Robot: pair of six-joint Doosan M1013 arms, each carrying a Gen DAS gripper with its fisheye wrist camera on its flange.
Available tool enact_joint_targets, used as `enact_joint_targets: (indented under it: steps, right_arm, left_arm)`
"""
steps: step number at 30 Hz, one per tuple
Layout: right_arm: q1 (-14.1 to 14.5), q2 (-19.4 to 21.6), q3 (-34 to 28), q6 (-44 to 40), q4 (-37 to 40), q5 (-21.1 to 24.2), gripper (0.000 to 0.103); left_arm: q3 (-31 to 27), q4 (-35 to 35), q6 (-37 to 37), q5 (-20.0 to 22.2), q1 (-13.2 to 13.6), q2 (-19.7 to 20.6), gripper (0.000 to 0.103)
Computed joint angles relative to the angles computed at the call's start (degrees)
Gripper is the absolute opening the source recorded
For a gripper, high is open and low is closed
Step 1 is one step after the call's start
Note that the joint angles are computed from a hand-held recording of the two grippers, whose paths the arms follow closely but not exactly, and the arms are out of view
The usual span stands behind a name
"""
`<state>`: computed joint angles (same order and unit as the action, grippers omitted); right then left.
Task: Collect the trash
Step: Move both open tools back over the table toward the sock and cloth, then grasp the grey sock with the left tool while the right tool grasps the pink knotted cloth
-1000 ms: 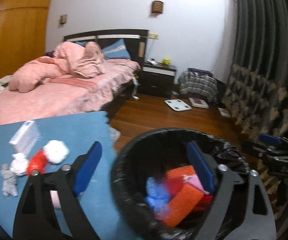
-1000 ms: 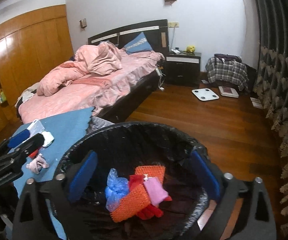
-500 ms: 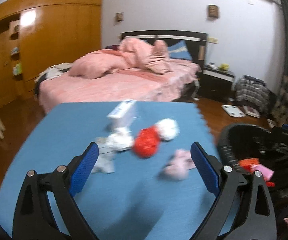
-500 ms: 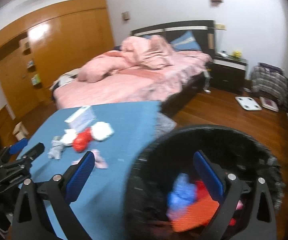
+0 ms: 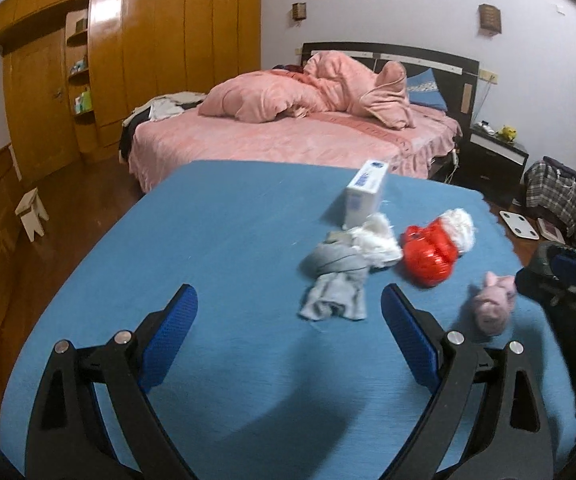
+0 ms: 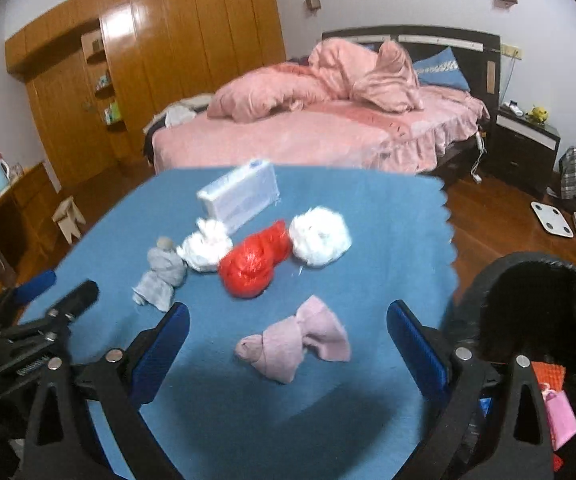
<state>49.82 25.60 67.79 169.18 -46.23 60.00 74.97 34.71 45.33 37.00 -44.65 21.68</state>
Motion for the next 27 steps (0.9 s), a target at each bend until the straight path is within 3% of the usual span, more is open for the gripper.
enact_joint_targets:
  steps: [12, 25, 27]
  right_arm:
    - [-1.8, 2.7, -1.9, -4.1, 6.7, 1.2, 0.096]
    - [-2.5, 3.4, -2.7, -5.0, 10.4, 3.1, 0.057]
    - [-2.5, 3.5, -2.7, -4.8, 10.2, 3.4, 0.052]
  left_arm:
    - [-1.0, -4.2, 3.4, 0.8, 1.2, 1.3, 0.090]
    - [-3.7, -9.9, 8.7, 2.0, 1.4, 3.2, 0.090]
    - [-4.3, -11.0, 9.4, 1.9, 1.6, 3.6, 0.086]
